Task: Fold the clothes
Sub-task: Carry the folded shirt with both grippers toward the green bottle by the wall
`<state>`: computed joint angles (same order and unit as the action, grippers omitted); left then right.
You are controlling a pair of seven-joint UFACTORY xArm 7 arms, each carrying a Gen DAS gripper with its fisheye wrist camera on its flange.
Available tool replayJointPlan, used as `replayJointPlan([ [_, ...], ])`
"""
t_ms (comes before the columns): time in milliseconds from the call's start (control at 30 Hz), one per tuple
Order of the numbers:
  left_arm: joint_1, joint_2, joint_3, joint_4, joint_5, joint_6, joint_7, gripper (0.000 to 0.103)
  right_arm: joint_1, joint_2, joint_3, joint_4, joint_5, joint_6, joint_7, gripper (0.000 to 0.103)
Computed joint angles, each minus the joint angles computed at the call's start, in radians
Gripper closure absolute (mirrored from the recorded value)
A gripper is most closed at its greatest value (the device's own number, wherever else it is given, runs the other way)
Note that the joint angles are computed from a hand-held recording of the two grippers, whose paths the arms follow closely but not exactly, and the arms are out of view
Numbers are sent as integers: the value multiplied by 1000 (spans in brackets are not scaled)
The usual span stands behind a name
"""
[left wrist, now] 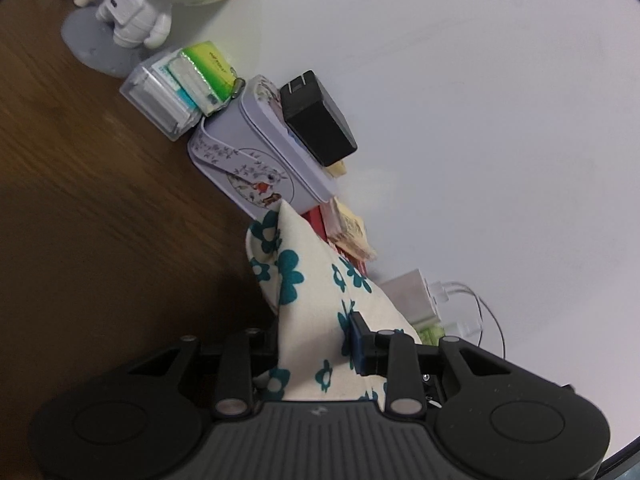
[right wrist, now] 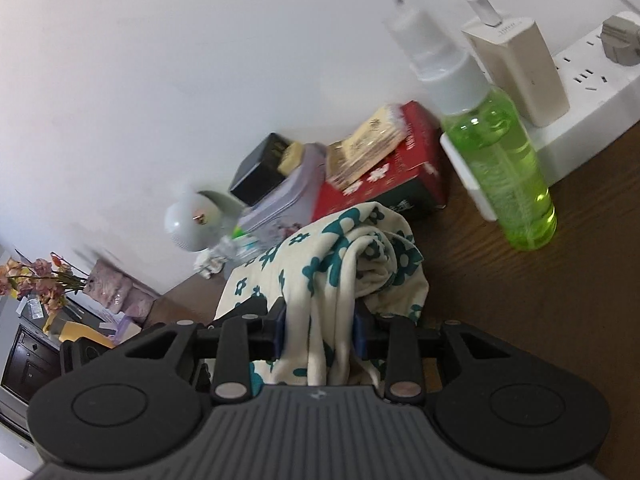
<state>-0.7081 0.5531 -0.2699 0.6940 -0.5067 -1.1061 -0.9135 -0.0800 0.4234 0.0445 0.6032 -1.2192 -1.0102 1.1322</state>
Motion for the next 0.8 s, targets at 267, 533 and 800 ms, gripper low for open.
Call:
replayJointPlan([
  [267, 10, -29, 9, 6, -12, 79, 39, 57, 1, 47, -4, 57, -8, -5, -11, 57],
  [533, -119, -168, 23, -27, -348, 107, 426, 56, 71, -296, 6, -288, 373, 13, -431, 57],
  [800, -136, -127, -3, 105, -453, 210, 693, 93, 328, -344, 122, -343, 1001, 130, -854, 91],
])
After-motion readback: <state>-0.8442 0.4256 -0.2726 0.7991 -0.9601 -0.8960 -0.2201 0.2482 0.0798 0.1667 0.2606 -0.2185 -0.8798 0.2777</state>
